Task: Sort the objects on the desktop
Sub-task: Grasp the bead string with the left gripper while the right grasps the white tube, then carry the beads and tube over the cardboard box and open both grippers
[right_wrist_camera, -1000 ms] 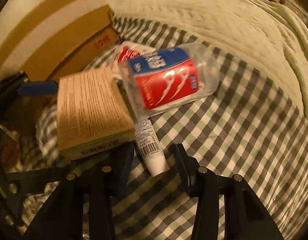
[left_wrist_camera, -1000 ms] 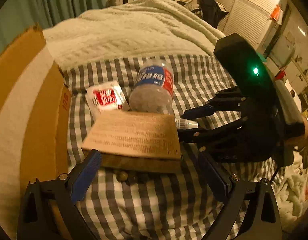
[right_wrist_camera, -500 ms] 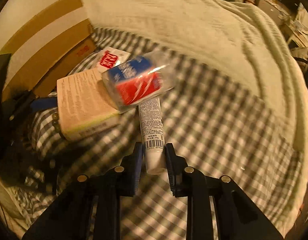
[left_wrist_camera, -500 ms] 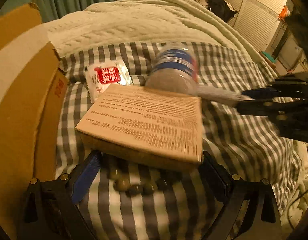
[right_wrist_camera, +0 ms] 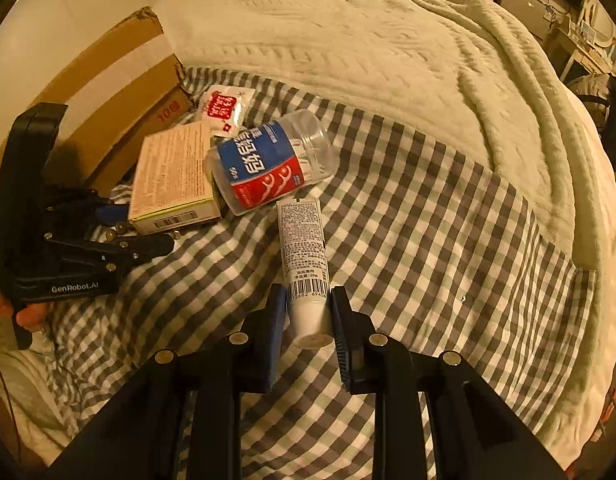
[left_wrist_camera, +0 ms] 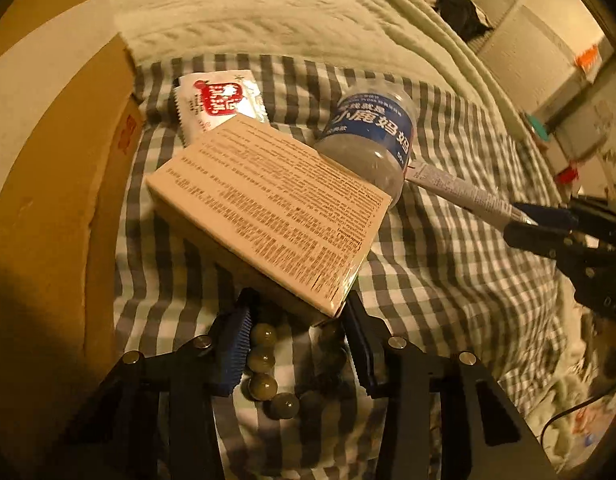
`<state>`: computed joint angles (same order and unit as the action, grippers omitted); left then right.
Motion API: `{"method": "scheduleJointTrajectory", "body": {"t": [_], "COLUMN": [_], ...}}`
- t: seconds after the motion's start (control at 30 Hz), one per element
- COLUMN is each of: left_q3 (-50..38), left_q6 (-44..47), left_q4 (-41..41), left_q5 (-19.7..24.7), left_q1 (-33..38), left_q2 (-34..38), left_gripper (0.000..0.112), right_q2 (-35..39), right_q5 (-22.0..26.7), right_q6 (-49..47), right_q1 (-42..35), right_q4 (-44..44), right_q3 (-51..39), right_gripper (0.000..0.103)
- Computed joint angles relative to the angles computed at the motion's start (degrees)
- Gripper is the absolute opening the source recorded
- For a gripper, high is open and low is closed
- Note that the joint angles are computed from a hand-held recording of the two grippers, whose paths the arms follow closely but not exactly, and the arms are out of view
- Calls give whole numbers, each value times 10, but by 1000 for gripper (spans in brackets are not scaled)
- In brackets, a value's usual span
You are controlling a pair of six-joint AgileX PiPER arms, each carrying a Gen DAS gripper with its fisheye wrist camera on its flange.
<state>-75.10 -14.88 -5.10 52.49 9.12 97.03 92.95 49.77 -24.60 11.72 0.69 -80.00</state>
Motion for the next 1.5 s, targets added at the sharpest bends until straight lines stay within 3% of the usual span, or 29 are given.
{"method": "scheduleJointTrajectory", "body": {"t": [0.13, 0.3, 0.63, 1.03, 1.23, 1.5], "left_q3": [13, 36, 97, -1, -60, -75], "left_q6": [-38, -34, -74, -112, -45, 38], "left_q4": [35, 3, 11, 116, 81, 42], "left_q5": [7, 21, 25, 66, 80, 110], "left_q1": [-22, -28, -82, -107, 1, 187], "left_q2": [-22, -52, -159, -226, -248, -277], "left_gripper": [25, 11, 11, 11, 11, 11], "right_q2": [-15, -37, -105, -177, -164, -79], "right_q5": [4, 9, 14, 19, 16, 28], "right_q6": [-13, -24, -38, 12, 74, 66], "right_q1": [0, 1, 21, 149, 266, 368], "right_q4": [13, 25, 51, 23, -34, -10], "right_q3": [7, 20, 67, 51, -20, -178], "right_gripper": [22, 22, 22, 21, 21, 21]}}
